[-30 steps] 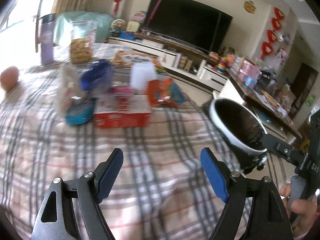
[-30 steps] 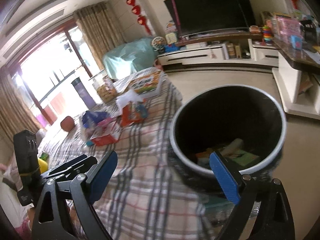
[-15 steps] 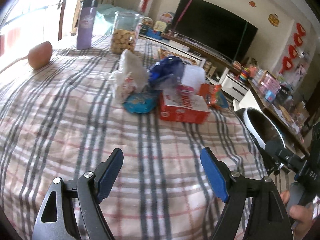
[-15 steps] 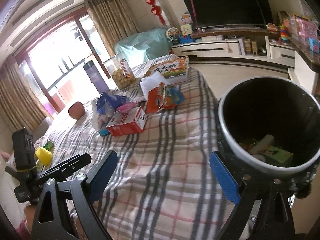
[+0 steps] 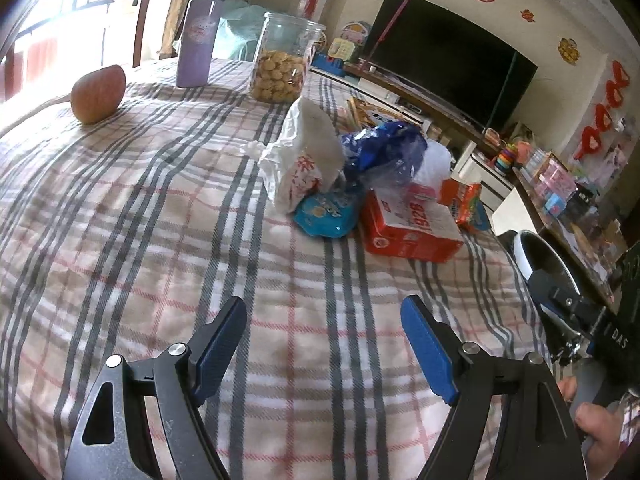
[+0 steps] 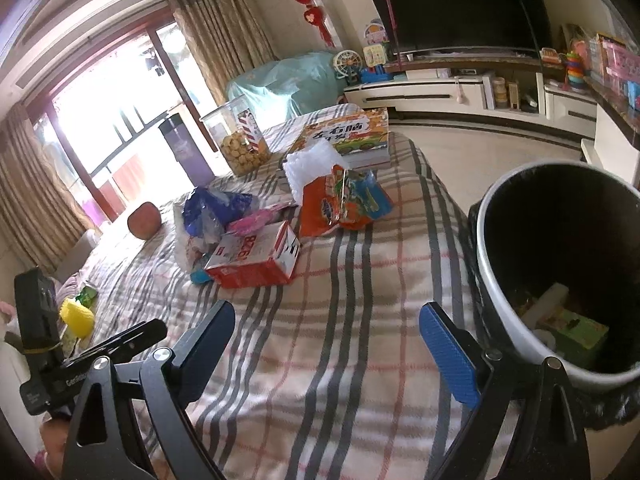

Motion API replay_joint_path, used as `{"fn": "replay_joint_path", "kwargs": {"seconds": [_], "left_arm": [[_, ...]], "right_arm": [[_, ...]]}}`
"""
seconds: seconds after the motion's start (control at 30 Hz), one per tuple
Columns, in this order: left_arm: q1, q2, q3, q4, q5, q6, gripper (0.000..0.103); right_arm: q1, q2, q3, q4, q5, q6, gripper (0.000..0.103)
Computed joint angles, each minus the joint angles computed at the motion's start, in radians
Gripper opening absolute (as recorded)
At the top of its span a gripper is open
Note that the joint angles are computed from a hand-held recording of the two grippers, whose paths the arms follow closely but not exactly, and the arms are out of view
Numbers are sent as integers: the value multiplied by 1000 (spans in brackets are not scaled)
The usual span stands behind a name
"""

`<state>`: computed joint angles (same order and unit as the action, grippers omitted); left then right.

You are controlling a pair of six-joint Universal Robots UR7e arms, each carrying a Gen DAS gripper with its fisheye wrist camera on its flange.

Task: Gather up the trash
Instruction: 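Grasp the white plastic bag with the left tool while the right tool grasps the orange snack bag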

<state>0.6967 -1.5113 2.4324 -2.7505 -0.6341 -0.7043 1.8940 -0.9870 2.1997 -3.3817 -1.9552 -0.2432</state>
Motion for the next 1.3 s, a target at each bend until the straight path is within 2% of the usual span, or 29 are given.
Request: {"fn": "replay_joint_path", "kwargs": {"seconds": [0.47,0.73,0.87,0.93,0.97,1.0,1.1,1.17,1.3], "left_arm": [[142,117,-136,-152,-6,235,79],[233,211,-240,-253,-59,378,79],[259,252,-270,-289,-75,425,74],[270,264,-278,-300,-103,445,58],[274,271,-283,-289,-109,449,45],[275,278,-288,-276,-104,450,39],[274,279,-284,-297,-104,468,31],[266,267,-268,-312,-93,468,30],[236,224,-209,-335,-62,441,28]], "right_arm": [[-15,88,-145,65,-28,-22,94],[-25,145,-247,132,-60,-18,94],[-31,177,-286,158,-77,-21,92],[-32,188,-291,158,-82,-34,86],[-32,190,-290,158,-87,-36,69],[-31,193,-287,149,-100,-34,44],[-36,181,-272,136,-85,-34,21],[-34,171,-257,120,-78,-45,10],[-33,145,-220,96,-48,-44,9]]}}
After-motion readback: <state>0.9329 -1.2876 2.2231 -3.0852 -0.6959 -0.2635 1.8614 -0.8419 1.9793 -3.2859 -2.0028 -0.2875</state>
